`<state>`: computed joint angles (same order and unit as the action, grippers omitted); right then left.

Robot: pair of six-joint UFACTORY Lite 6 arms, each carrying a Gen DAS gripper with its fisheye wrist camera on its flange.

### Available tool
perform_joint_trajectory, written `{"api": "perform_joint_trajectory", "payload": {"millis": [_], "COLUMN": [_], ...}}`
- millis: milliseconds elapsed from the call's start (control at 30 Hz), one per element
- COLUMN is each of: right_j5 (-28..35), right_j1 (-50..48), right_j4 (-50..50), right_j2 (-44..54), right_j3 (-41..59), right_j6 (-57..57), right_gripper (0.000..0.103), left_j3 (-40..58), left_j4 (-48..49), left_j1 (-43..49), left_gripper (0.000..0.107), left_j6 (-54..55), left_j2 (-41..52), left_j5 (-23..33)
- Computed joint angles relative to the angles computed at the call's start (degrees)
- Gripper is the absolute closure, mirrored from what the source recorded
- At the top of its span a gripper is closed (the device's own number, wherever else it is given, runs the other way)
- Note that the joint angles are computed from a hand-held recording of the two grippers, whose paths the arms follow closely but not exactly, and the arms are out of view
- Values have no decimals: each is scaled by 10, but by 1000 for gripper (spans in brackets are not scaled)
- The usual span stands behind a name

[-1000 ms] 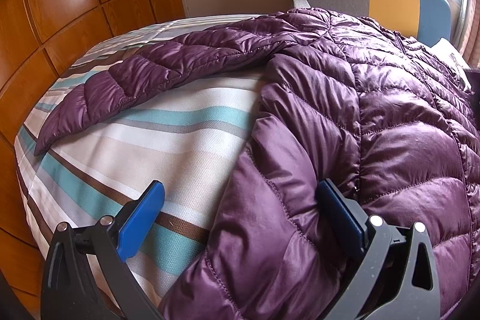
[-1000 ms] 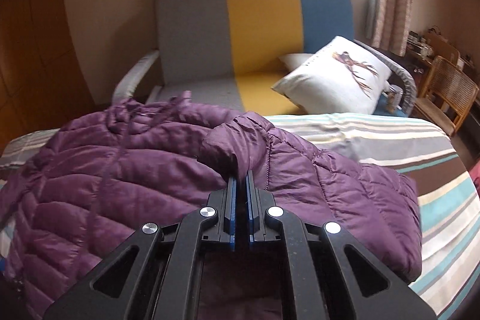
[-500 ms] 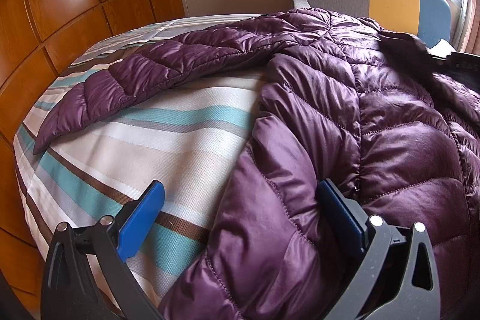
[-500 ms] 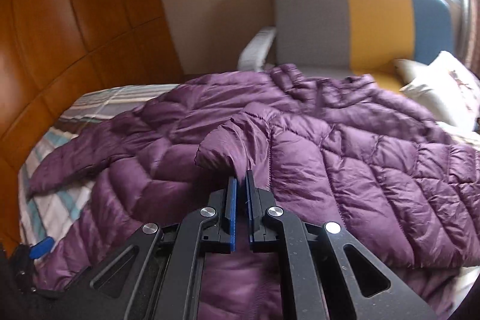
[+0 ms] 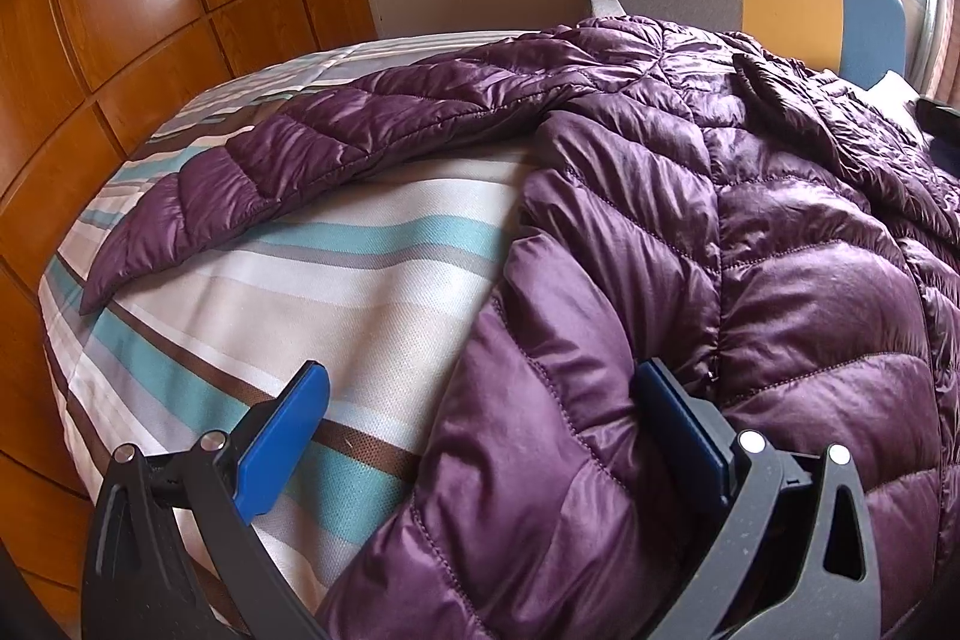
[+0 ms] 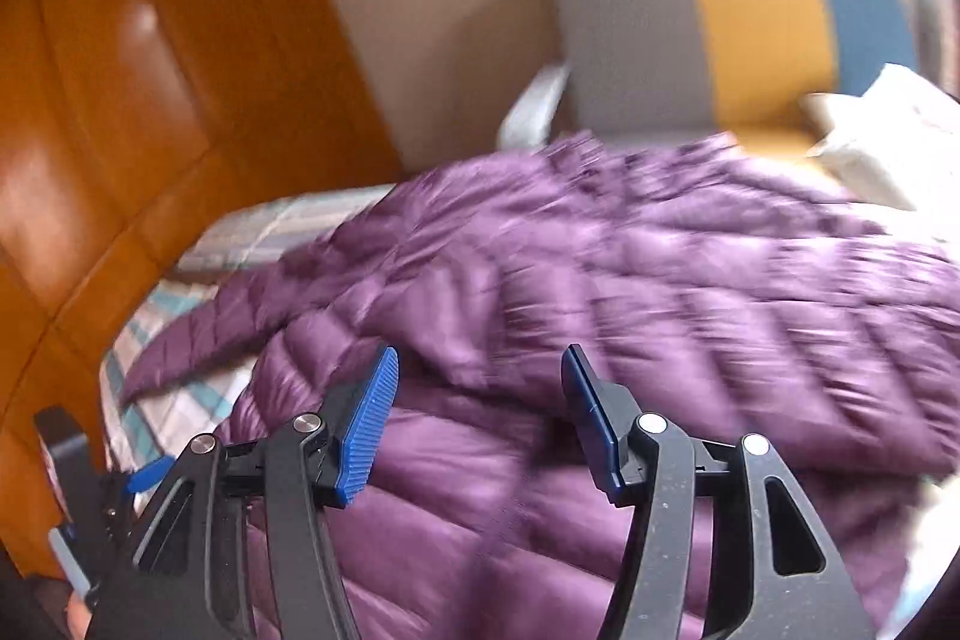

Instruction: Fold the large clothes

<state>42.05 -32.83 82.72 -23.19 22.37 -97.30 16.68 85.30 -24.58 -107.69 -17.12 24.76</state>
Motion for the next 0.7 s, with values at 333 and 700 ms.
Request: {"api": "perform_joint_trajectory", "payload": {"millis": [333,700], "right_j5": [-69,-163], "right_j1": [-304,-146], "right_j4": [117,259], "right_j2": [236,353], "right_j3": [158,190], "right_j6": [-47,-229], "right_gripper": [70,77], "left_j3": [47,174], "left_j4": [-175,-197], "left_j1": [-70,-158], "left_gripper": [6,6], "left_j6": [181,197], "left_j2": [-96,13], "left_j5": [97,114]}}
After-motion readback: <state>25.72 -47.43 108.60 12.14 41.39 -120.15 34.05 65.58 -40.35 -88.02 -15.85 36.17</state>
